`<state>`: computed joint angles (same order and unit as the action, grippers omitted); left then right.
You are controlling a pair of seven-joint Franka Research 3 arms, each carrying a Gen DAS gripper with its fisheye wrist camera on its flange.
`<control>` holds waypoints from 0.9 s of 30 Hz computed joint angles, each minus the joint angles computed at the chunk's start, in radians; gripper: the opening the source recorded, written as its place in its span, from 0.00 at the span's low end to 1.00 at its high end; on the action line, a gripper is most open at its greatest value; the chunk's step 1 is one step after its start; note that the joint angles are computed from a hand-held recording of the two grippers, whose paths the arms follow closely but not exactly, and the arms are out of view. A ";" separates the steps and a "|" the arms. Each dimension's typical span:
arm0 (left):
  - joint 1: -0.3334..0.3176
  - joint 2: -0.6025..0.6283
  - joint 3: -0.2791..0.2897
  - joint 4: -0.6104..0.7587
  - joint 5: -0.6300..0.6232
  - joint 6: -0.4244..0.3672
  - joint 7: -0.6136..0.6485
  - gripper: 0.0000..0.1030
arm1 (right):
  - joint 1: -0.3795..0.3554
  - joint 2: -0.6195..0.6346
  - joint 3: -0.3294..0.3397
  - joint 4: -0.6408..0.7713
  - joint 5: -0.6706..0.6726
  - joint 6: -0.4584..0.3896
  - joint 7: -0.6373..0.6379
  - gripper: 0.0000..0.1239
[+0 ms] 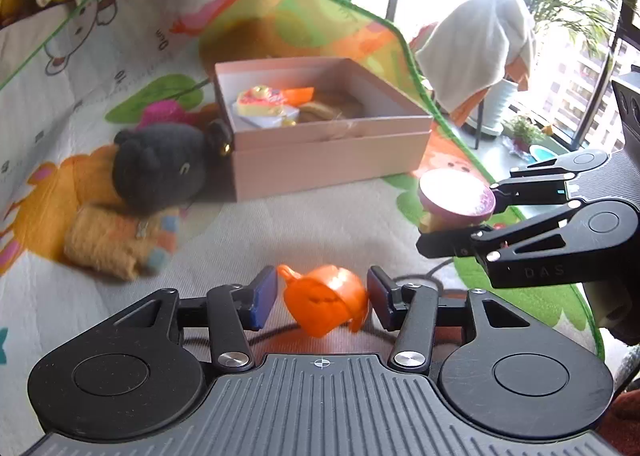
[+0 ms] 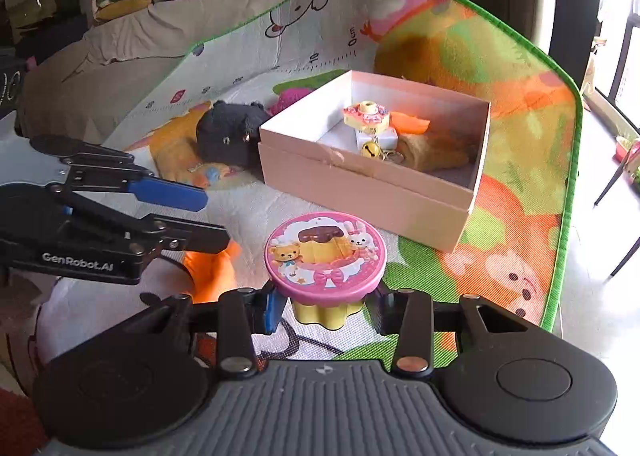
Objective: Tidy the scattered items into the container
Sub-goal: 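Carry the orange cup and pudding container into the pink box and open both tools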
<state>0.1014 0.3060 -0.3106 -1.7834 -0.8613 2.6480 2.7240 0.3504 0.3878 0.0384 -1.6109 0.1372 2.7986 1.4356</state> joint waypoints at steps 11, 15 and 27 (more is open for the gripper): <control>0.029 0.104 -0.074 0.197 -0.018 -0.024 0.096 0.61 | 0.030 0.073 -0.080 0.101 -0.102 0.018 0.141 0.33; 0.020 0.086 -0.045 0.124 0.033 -0.075 0.091 0.67 | 0.043 0.064 -0.091 0.042 -0.125 -0.008 0.190 0.33; -0.004 0.118 -0.058 0.088 0.153 -0.055 0.041 0.77 | 0.103 0.024 -0.156 -0.099 -0.257 0.094 0.327 0.34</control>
<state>0.0974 0.4236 -0.3682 -1.6953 -0.7078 2.5926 2.7651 0.4530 0.4117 -0.1180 -1.7101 -0.1195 2.8929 1.7625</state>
